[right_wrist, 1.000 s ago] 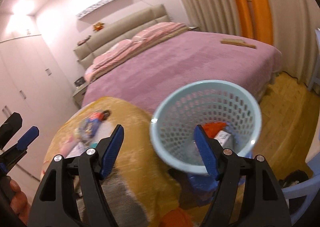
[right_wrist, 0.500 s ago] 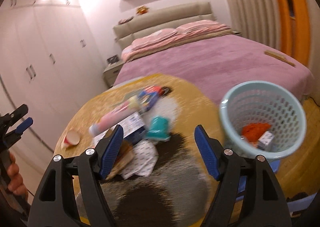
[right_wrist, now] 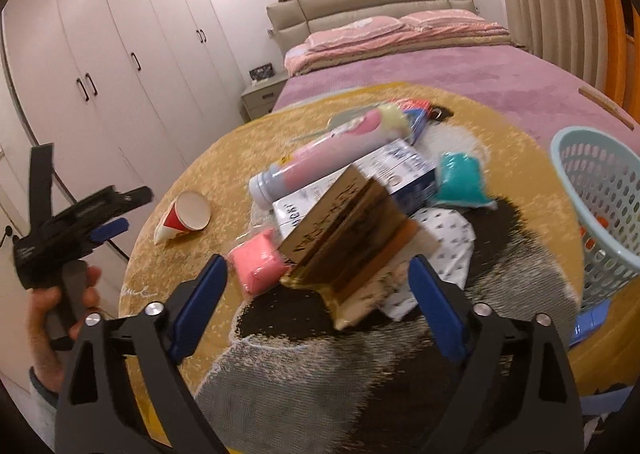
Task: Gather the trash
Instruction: 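Return both tools to the table and approach the red-and-white paper cup with the left tool, then grasp the red-and-white cup with the left tool while the right tool grasps the brown paper packet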
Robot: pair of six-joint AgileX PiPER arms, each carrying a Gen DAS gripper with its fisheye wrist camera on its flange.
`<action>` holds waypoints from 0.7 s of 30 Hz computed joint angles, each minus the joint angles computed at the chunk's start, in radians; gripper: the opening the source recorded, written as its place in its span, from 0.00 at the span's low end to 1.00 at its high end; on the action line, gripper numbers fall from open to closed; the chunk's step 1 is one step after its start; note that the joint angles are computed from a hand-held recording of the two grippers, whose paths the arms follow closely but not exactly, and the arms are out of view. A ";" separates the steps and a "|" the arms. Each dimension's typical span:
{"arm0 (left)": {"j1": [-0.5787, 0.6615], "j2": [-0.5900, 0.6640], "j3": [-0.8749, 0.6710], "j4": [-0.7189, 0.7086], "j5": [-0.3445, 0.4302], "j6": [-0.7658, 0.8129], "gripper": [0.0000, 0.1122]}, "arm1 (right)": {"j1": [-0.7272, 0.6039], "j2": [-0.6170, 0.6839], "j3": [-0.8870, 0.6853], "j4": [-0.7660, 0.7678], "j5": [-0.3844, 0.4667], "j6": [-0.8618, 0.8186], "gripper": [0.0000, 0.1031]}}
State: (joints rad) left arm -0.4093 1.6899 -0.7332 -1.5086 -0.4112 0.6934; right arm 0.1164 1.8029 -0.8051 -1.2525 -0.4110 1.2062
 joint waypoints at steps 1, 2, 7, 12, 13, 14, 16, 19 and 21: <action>0.015 0.016 -0.005 0.015 0.017 -0.019 0.76 | 0.018 0.014 -0.024 -0.013 0.033 0.037 0.88; 0.033 0.034 -0.007 0.061 0.040 -0.066 0.76 | 0.030 0.028 -0.046 -0.037 0.052 0.081 0.88; 0.076 0.066 -0.006 0.258 0.102 -0.245 0.80 | 0.113 0.099 -0.144 -0.134 0.187 0.239 0.88; 0.067 0.086 -0.045 0.199 0.122 -0.170 0.80 | 0.149 0.111 -0.158 -0.125 0.239 0.237 0.87; 0.063 0.091 -0.053 0.209 0.126 -0.173 0.80 | 0.147 0.111 -0.156 -0.120 0.236 0.229 0.82; 0.056 0.095 -0.058 0.203 0.124 -0.163 0.80 | 0.144 0.112 -0.156 -0.152 0.231 0.255 0.77; 0.045 0.112 -0.082 0.125 0.123 -0.072 0.80 | 0.123 0.119 -0.162 -0.269 0.199 0.361 0.54; 0.036 0.131 -0.103 0.081 0.118 -0.030 0.79 | 0.081 0.110 -0.144 -0.277 0.127 0.336 0.40; 0.028 0.139 -0.110 0.054 0.108 -0.006 0.66 | 0.072 0.090 -0.121 -0.249 0.111 0.289 0.31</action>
State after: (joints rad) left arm -0.3810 1.8291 -0.8433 -1.4551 -0.3033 0.6879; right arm 0.1880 1.8925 -0.9261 -1.5013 -0.2999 1.4955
